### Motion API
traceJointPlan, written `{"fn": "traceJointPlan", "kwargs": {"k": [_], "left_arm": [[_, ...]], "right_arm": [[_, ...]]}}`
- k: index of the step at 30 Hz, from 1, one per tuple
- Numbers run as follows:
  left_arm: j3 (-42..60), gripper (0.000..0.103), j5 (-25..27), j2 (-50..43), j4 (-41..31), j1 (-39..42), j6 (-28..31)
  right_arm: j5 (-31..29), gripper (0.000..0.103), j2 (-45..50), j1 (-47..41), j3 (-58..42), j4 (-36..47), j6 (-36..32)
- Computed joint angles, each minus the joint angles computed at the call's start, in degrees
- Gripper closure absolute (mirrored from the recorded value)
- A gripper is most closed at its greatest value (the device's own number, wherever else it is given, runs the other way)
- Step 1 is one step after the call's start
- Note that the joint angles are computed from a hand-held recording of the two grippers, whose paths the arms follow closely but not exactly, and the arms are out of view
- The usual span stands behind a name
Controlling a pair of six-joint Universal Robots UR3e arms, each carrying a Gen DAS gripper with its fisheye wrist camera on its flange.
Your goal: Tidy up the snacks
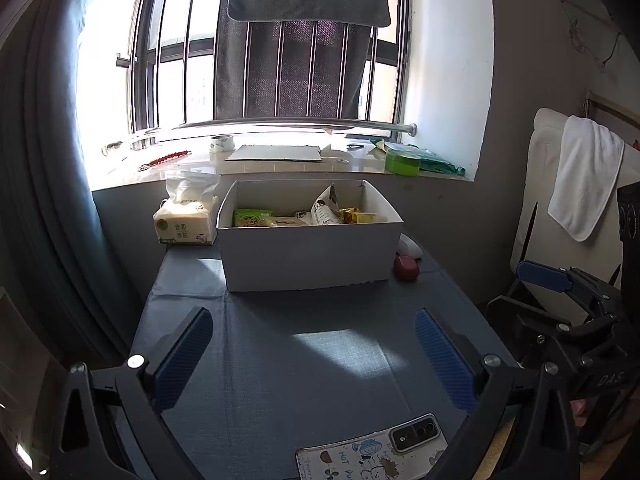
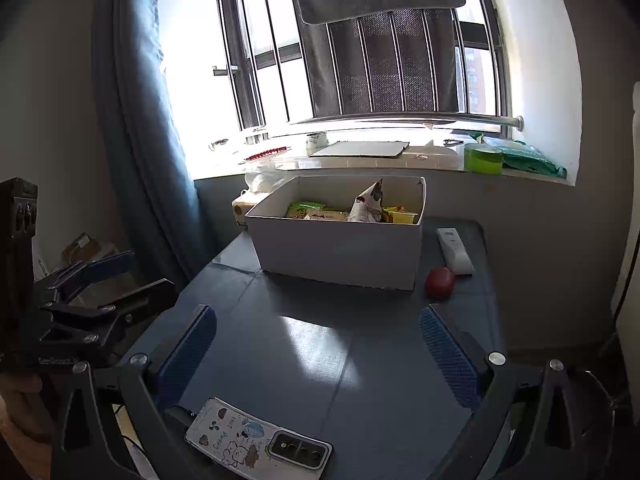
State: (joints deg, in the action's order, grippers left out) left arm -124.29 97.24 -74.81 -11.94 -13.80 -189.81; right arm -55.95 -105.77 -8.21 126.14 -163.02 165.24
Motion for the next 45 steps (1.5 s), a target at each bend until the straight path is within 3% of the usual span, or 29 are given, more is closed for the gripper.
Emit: {"fn": "traceJointPlan", "kwargs": {"k": [45], "left_arm": [[-0.7, 0.0, -1.7, 0.8, -0.8, 1.1, 0.7]], "right_arm": [[-0.7, 0.0, 0.1, 0.6, -0.2, 0.0, 0.6]]}}
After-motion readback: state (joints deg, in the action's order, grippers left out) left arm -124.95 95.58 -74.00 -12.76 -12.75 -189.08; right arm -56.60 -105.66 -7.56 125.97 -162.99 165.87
